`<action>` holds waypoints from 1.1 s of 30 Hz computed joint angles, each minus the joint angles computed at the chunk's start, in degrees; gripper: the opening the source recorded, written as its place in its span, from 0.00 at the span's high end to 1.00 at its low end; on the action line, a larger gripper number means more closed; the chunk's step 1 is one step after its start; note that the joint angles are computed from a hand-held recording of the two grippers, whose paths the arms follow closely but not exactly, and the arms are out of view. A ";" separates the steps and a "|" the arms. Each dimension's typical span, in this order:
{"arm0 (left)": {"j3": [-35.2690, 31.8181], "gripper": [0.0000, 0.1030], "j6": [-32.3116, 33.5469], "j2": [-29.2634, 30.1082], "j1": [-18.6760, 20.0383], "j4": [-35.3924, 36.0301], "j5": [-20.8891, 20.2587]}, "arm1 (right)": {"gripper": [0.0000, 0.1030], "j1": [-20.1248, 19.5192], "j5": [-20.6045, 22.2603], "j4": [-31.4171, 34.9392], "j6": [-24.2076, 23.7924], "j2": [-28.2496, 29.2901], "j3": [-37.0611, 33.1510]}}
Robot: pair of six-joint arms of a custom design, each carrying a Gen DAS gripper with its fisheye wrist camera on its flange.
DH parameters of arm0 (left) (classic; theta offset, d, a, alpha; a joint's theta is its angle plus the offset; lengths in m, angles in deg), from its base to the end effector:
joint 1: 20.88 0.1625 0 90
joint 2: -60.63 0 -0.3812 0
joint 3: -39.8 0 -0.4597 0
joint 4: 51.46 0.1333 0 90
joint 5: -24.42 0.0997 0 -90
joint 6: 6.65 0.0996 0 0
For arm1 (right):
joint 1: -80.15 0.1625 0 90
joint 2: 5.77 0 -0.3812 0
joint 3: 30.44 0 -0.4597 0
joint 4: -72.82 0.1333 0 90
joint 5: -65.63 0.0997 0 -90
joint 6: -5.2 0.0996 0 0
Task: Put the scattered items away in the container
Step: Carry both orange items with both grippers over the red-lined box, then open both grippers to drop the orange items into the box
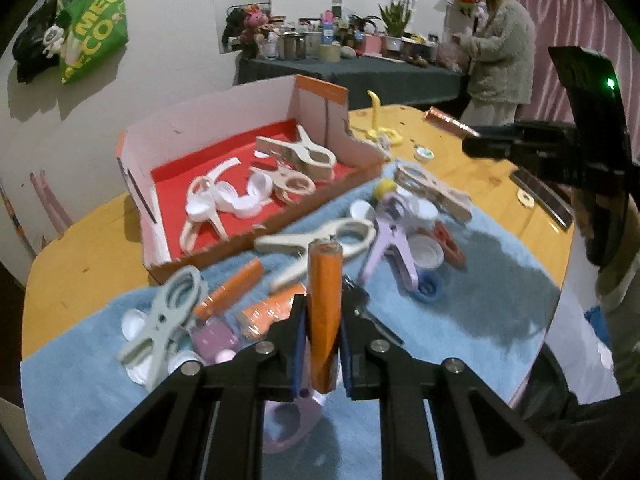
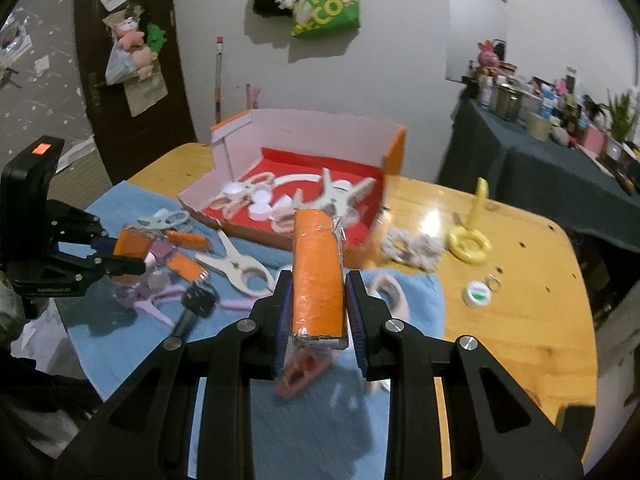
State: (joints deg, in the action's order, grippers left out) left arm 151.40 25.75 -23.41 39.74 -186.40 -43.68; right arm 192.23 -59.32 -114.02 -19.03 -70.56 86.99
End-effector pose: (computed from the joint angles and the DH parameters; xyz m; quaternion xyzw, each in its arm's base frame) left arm -0.1311 -0.5802 0.2705 0.4736 0.8476 -0.1433 0.1916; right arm 0.2848 -0.4993 0.1530 0.2436 -0.8570 0.3536 0.2849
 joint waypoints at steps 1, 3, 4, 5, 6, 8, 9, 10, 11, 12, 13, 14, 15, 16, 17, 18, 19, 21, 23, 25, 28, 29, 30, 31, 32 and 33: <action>-0.71 0.85 -0.18 0.41 0.01 0.12 -0.07 | 0.76 0.14 0.13 0.16 -0.21 0.63 -0.84; -2.37 0.85 -0.62 1.60 -0.21 -0.27 0.43 | 0.76 0.40 0.42 1.65 -0.13 2.01 -3.10; -2.97 0.85 -0.80 2.04 -0.33 -0.46 0.79 | 0.76 0.55 0.51 2.14 -0.39 3.12 -4.65; -3.75 0.85 -1.18 2.70 -0.46 -0.87 1.24 | 0.76 0.57 0.71 3.02 -0.33 3.74 -5.76; -4.86 0.85 -1.67 3.62 -0.52 -0.94 1.65 | 0.76 0.57 1.04 4.44 -0.09 4.57 -7.29; -7.41 0.85 -2.65 5.94 -0.66 -1.48 2.40 | 0.76 0.58 1.20 5.96 -0.15 6.42 -9.99; -8.45 0.85 -2.84 7.13 -0.71 -2.30 3.20 | 0.76 0.53 1.19 7.16 0.09 7.36 -11.41; -9.50 0.85 -3.03 8.44 -0.77 -3.18 4.08 | 0.76 0.49 0.89 7.83 -0.05 8.69 -13.12; -10.99 0.85 -3.44 10.13 -0.73 -3.63 4.92 | 0.76 0.33 0.76 8.94 0.13 10.22 -15.15; -12.27 0.85 -4.06 11.48 -0.62 -3.76 5.48 | 0.76 0.01 0.76 10.89 1.05 11.77 -17.43; -13.69 0.85 -4.45 13.20 -0.50 -4.49 6.26 | 0.76 -0.12 0.60 11.40 1.36 12.84 -18.67; -14.94 0.85 -4.25 14.73 -0.33 -5.35 6.67 | 0.76 -0.36 0.17 12.74 1.70 14.68 -21.00; -16.59 0.85 -4.38 16.59 -0.05 -6.01 6.87 | 0.76 -0.62 -0.03 14.35 2.08 16.24 -23.06; -17.74 0.85 -4.69 17.77 0.20 -6.18 6.87 | 0.76 -0.86 0.07 15.20 2.36 17.05 -24.19; -18.94 0.85 -4.87 19.04 0.52 -6.54 6.64 | 0.76 -1.21 0.11 16.48 2.91 18.36 -25.93; -19.89 0.85 -4.45 20.38 0.77 -8.15 6.79 | 0.76 -1.55 -0.04 17.72 3.48 19.72 -27.69; -20.34 0.85 -3.83 21.11 0.90 -9.23 7.08 | 0.76 -1.85 -0.23 18.15 3.68 20.24 -28.33; -21.63 0.85 -3.56 22.48 1.48 -9.85 6.34 | 0.76 -2.35 -1.03 19.46 4.54 22.12 -30.66; -22.96 0.85 -4.08 23.82 2.10 -9.69 6.00 | 0.76 -2.77 -1.35 20.18 5.39 23.10 -31.89; -23.81 0.85 -4.31 24.89 2.51 -10.22 6.35 | 0.76 -2.95 -2.71 20.37 5.77 24.20 -33.08; -25.15 0.85 -5.15 26.32 3.08 -10.48 6.65 | 0.76 -3.14 -4.86 20.49 6.17 25.67 -34.59; -25.35 0.85 -5.21 26.64 3.16 -10.73 6.87 | 0.76 -3.20 -5.07 20.65 6.24 25.90 -34.83; -25.40 0.85 -5.20 26.89 3.22 -11.05 7.15 | 0.76 -3.17 -5.74 20.61 5.88 26.34 -35.20; -25.55 0.85 -5.25 27.19 3.27 -11.23 7.45 | 0.76 -3.18 -6.20 20.61 5.54 26.64 -35.51; -25.66 0.85 -5.22 27.44 3.30 -11.46 7.56 | 0.76 -3.16 -6.52 20.75 5.48 26.87 -35.64; -25.76 0.85 -5.20 27.67 3.32 -11.54 7.53 | 0.76 -3.25 -6.09 21.27 6.04 26.77 -35.51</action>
State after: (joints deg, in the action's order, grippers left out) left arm 125.65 20.56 4.26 43.06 -197.94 -36.15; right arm 188.98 -65.41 -92.74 -12.99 -43.79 51.48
